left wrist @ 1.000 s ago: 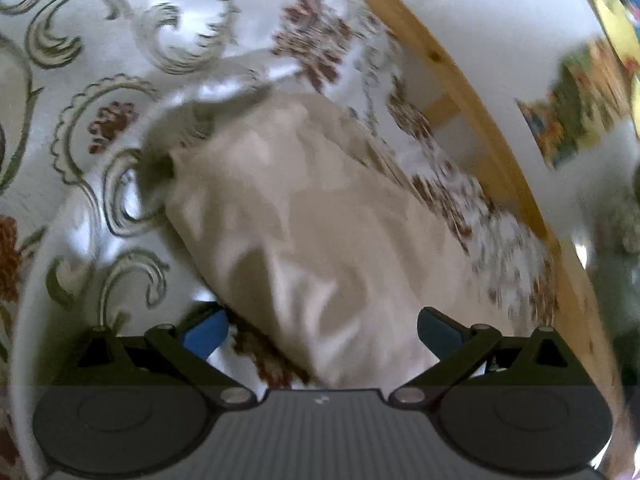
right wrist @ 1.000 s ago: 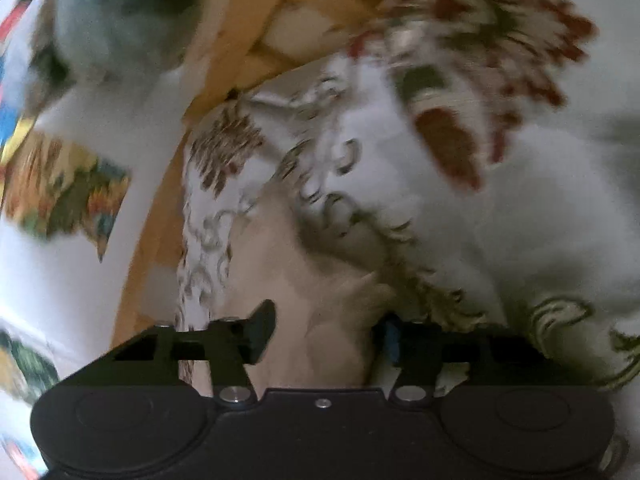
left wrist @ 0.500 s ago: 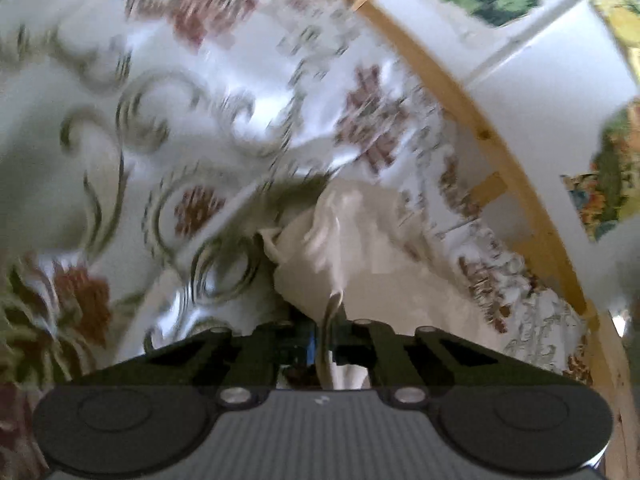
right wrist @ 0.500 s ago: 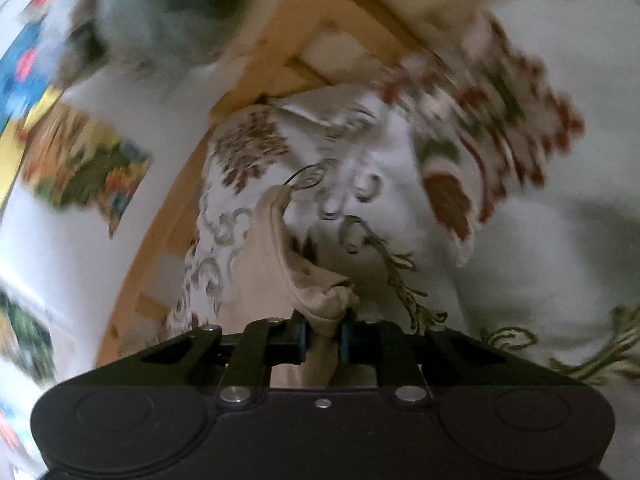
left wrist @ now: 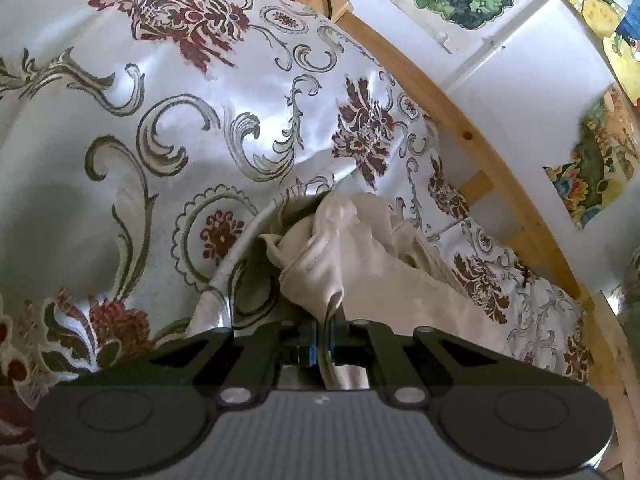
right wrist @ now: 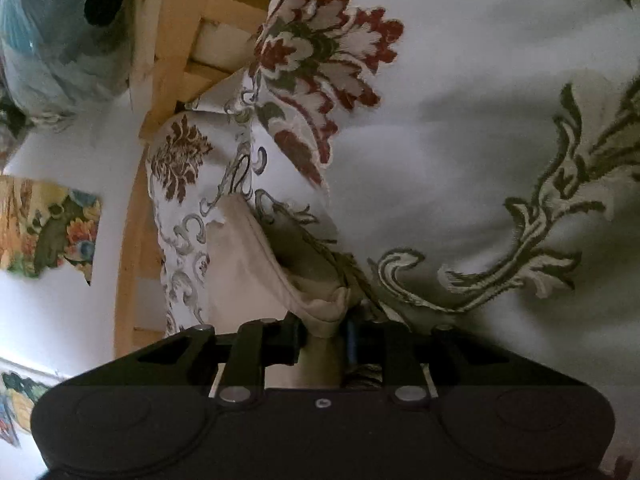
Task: Fold large clothes
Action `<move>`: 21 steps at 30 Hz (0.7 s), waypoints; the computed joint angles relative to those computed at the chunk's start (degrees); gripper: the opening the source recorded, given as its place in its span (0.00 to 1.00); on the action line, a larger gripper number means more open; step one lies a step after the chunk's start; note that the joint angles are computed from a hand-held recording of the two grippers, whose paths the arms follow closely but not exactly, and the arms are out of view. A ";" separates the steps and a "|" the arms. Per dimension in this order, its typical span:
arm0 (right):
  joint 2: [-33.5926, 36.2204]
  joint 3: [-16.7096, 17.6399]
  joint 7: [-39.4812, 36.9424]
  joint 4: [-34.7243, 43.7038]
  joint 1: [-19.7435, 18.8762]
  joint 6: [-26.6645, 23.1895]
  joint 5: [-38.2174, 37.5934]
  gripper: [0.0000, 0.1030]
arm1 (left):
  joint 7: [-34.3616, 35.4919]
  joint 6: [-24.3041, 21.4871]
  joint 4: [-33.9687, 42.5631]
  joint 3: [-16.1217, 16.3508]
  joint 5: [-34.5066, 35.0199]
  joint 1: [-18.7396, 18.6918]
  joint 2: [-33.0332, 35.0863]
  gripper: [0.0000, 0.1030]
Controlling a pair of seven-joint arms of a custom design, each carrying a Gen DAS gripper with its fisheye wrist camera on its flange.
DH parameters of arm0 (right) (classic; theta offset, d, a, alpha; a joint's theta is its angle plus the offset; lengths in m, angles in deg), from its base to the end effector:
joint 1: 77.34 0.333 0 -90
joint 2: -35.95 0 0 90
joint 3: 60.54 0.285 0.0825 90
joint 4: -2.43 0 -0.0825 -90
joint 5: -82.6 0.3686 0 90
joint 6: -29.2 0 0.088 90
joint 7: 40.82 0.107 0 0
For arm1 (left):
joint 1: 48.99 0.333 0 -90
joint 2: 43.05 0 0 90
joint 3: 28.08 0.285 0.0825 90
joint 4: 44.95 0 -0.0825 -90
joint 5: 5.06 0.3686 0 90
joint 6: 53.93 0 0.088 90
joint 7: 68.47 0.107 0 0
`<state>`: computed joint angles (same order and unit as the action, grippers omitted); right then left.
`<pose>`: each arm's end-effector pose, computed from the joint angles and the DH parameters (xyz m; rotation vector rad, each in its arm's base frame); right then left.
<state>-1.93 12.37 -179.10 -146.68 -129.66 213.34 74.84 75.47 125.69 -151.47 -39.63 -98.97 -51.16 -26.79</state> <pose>0.4339 0.1876 0.3903 0.0185 2.1594 -0.2143 0.6052 -0.0499 0.3883 -2.1903 1.3094 -1.3555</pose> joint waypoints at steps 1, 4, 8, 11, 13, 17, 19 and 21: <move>-0.39 -0.07 -0.20 0.15 -0.01 -0.14 -0.18 0.26 | -0.01 -0.04 -0.24 0.02 -0.03 0.07 -0.13 0.05; -0.73 0.16 -0.16 0.37 -0.49 0.62 -0.15 0.28 | -1.55 -0.14 -0.84 -0.02 1.71 0.21 -0.39 0.05; -0.36 -2.39 -1.77 -0.56 2.05 -0.35 -0.38 0.30 | -2.82 0.25 -1.36 -0.60 3.51 0.63 -0.60 0.05; 3.10 -6.43 -9.27 2.58 5.09 -7.98 -5.59 0.30 | -4.17 0.38 -1.64 -1.09 5.10 1.07 -0.65 0.05; 7.40 -9.20 -17.03 7.08 7.65 -16.53 -10.83 0.31 | -5.31 0.57 -1.87 -1.45 6.39 1.36 -0.63 0.05; 12.96 -11.74 -27.45 13.70 12.89 -30.28 -16.39 0.47 | -7.53 0.77 -2.47 -2.44 8.99 2.25 -0.75 0.05; 12.98 -11.37 -28.14 15.74 14.42 -36.25 -18.00 0.47 | -7.75 0.88 -2.59 -3.02 9.59 2.76 -0.80 0.06; 12.76 -11.81 -27.43 16.43 15.98 -39.63 -19.02 0.47 | -7.73 1.29 -2.62 -3.53 9.86 3.10 -0.75 0.05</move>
